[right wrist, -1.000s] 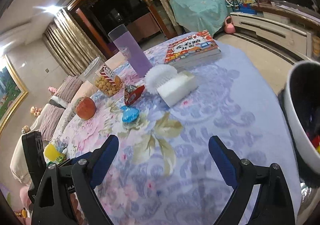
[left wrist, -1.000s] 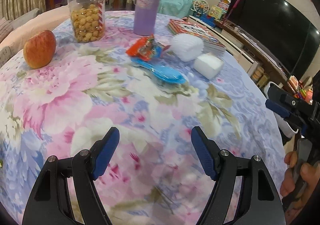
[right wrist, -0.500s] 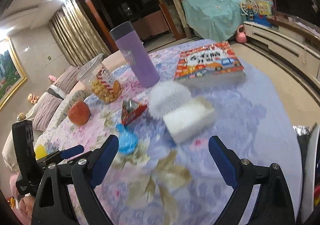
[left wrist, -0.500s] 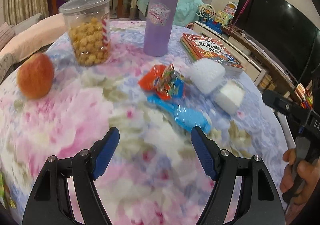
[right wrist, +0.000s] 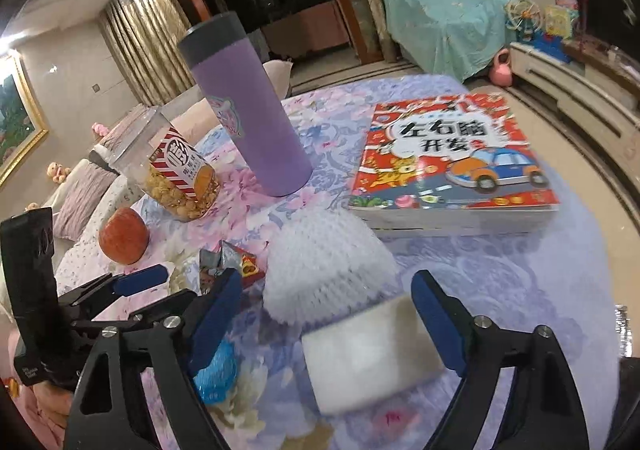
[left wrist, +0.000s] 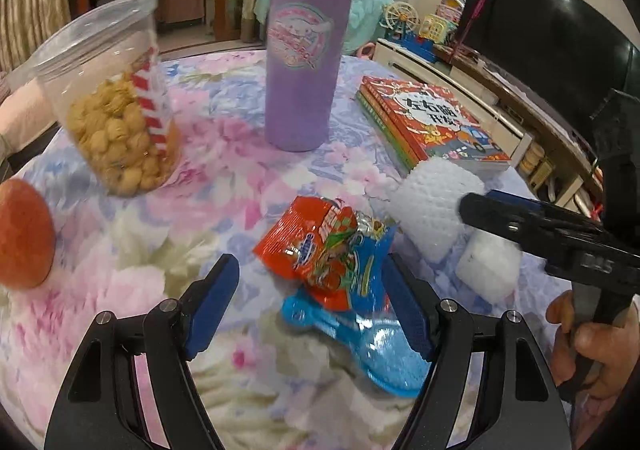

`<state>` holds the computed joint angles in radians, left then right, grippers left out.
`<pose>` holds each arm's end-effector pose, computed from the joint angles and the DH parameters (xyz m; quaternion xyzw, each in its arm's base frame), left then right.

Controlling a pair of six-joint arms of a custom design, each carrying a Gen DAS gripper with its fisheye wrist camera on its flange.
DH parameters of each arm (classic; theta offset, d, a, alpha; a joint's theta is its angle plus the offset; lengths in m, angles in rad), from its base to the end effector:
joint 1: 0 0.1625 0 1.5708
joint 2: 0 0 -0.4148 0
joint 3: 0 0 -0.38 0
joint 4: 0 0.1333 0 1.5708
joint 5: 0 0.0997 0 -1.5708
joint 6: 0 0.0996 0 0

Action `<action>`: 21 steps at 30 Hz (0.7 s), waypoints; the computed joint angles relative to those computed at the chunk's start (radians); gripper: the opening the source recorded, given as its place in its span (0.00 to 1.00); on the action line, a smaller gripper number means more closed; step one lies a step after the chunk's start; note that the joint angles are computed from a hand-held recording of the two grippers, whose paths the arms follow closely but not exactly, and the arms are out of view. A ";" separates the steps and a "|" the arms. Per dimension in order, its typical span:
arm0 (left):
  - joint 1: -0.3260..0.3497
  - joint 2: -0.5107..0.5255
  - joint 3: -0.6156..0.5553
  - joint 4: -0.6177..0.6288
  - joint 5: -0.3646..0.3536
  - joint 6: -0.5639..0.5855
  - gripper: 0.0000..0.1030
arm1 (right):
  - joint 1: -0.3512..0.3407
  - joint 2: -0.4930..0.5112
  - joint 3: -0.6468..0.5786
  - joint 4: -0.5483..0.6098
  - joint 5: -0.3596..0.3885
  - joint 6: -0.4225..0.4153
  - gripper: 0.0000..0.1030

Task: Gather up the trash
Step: 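Move right gripper to white foam net while left approaches orange-blue wrapper, then grasp white foam net with right gripper while left grasps orange-blue wrapper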

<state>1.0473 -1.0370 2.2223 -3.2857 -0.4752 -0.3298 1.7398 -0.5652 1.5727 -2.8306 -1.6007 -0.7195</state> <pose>-0.0393 -0.5119 0.1785 -0.0560 0.8332 -0.4114 0.3651 0.2419 -0.6431 -0.0081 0.4246 -0.8965 0.1170 0.0485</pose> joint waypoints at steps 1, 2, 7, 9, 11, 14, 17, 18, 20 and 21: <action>0.008 0.010 -0.011 -0.009 -0.010 0.020 0.63 | 0.003 0.014 -0.016 0.009 -0.014 0.004 0.73; 0.016 0.012 -0.019 -0.001 -0.029 0.027 0.51 | 0.004 0.022 -0.027 0.017 -0.024 0.007 0.57; 0.033 0.014 -0.021 0.014 -0.115 0.019 0.09 | -0.007 0.025 -0.033 0.035 -0.026 0.025 0.20; 0.019 0.010 -0.001 -0.004 -0.135 0.012 0.05 | -0.016 0.005 -0.020 0.048 -0.006 0.035 0.15; -0.001 0.005 0.020 0.000 -0.141 -0.011 0.05 | -0.027 -0.023 0.007 0.052 0.017 0.038 0.12; -0.053 0.000 0.063 0.000 -0.116 -0.059 0.05 | -0.044 -0.078 0.069 0.043 0.051 0.031 0.11; -0.109 -0.019 0.117 -0.008 -0.139 -0.119 0.05 | -0.059 -0.136 0.135 0.025 0.094 0.027 0.11; -0.125 -0.019 0.127 -0.010 -0.131 -0.131 0.05 | -0.064 -0.157 0.157 0.027 0.109 0.026 0.11; -0.171 -0.027 0.163 0.003 -0.137 -0.184 0.05 | -0.073 -0.201 0.203 0.022 0.134 0.026 0.11; -0.192 -0.028 0.180 -0.007 -0.136 -0.204 0.05 | -0.079 -0.227 0.232 0.020 0.143 0.022 0.11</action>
<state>0.8555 -1.0654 2.4025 -3.2928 -0.6115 -0.5335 1.6610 -0.7921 1.8043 -2.8110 -1.4572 -0.6978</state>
